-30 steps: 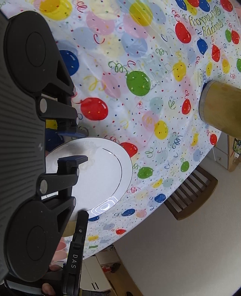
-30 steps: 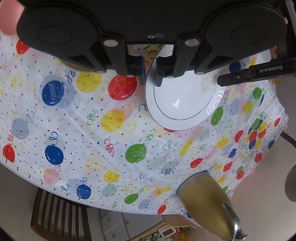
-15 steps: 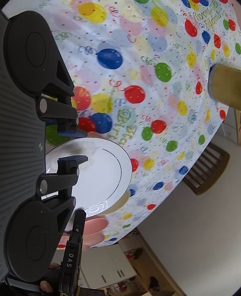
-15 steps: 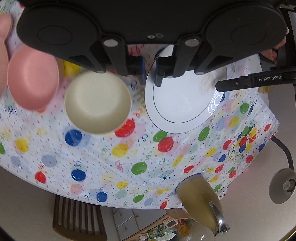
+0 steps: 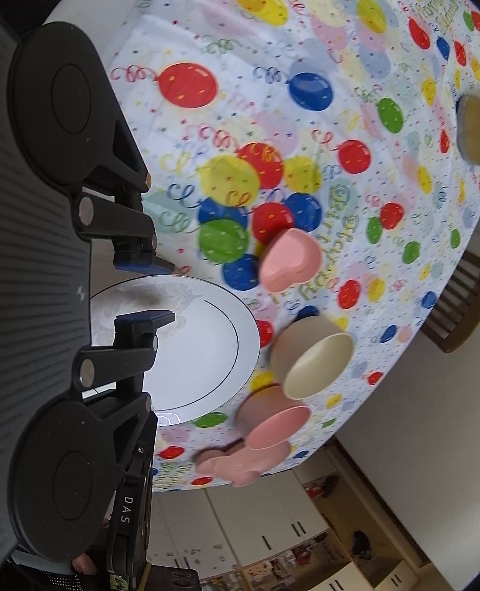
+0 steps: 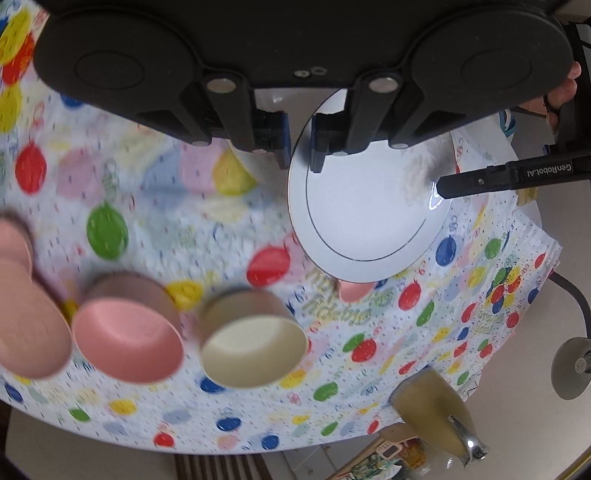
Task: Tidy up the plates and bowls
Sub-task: 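Lower the small white plate onto the large white plate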
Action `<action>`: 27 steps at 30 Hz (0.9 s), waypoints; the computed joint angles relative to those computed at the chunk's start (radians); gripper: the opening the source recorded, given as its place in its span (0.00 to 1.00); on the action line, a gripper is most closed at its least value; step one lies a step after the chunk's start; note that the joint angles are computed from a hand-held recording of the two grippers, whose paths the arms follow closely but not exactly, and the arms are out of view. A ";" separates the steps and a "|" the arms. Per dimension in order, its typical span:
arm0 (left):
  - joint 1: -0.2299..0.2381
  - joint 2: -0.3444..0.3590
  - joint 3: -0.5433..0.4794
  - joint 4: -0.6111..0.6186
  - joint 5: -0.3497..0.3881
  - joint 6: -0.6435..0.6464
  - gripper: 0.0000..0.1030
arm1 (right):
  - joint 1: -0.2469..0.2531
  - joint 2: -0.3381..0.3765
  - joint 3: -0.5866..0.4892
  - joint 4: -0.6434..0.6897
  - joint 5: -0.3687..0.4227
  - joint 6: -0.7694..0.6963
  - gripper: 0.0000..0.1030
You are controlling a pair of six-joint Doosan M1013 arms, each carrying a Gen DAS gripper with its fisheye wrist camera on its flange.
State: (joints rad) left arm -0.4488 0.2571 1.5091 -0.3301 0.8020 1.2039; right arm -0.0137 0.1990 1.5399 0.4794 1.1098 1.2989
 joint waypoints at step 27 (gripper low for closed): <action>-0.035 0.012 0.048 0.015 0.051 -0.010 0.19 | -0.011 -0.048 0.125 -0.042 -0.016 0.090 0.09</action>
State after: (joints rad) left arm -0.4834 0.2687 1.5570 -0.3153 0.8529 1.1934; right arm -0.0250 0.1505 1.6654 0.4378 1.0933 1.3891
